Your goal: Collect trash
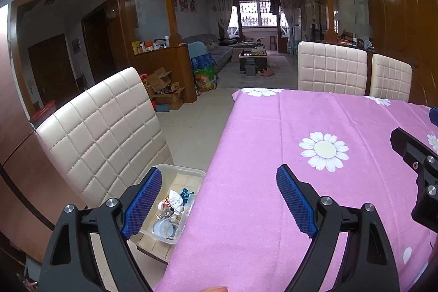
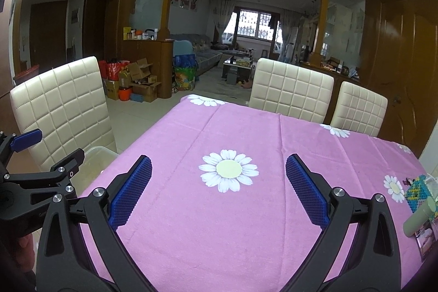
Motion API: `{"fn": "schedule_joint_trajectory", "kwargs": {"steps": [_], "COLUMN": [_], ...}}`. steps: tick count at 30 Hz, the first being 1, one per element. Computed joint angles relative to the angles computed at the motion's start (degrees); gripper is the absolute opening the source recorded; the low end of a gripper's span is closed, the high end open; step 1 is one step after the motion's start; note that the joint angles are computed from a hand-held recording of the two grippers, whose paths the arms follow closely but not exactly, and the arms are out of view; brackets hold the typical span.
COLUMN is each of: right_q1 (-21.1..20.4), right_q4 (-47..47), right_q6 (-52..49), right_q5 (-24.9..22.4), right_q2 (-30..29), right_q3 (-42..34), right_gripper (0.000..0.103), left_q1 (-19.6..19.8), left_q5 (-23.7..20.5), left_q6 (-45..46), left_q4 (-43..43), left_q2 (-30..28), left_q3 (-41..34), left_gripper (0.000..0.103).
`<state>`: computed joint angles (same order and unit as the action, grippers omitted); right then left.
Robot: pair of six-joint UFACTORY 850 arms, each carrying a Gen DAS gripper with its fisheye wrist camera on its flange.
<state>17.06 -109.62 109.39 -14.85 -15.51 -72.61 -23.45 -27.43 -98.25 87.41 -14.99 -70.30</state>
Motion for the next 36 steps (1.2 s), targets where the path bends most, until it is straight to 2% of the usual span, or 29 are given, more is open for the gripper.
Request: {"fn": "schedule_joint_trajectory", "kwargs": {"steps": [10, 36], "right_q1": [0.37, 0.28], "right_q4": [2.02, 1.16], "right_q6": [-2.66, -1.67], "right_q5": [-0.28, 0.42], "right_q2": [-0.44, -0.3], "right_q3": [-0.21, -0.18], "right_gripper": [0.097, 0.097], "left_q1": [0.17, 0.21], "left_q5": [0.11, 0.78], "left_q6": [-0.08, -1.93], "left_q4": [-0.25, 2.31], "left_q2": [0.23, 0.82], "left_q3": [0.25, 1.07], "left_gripper": [0.084, 0.084]}}
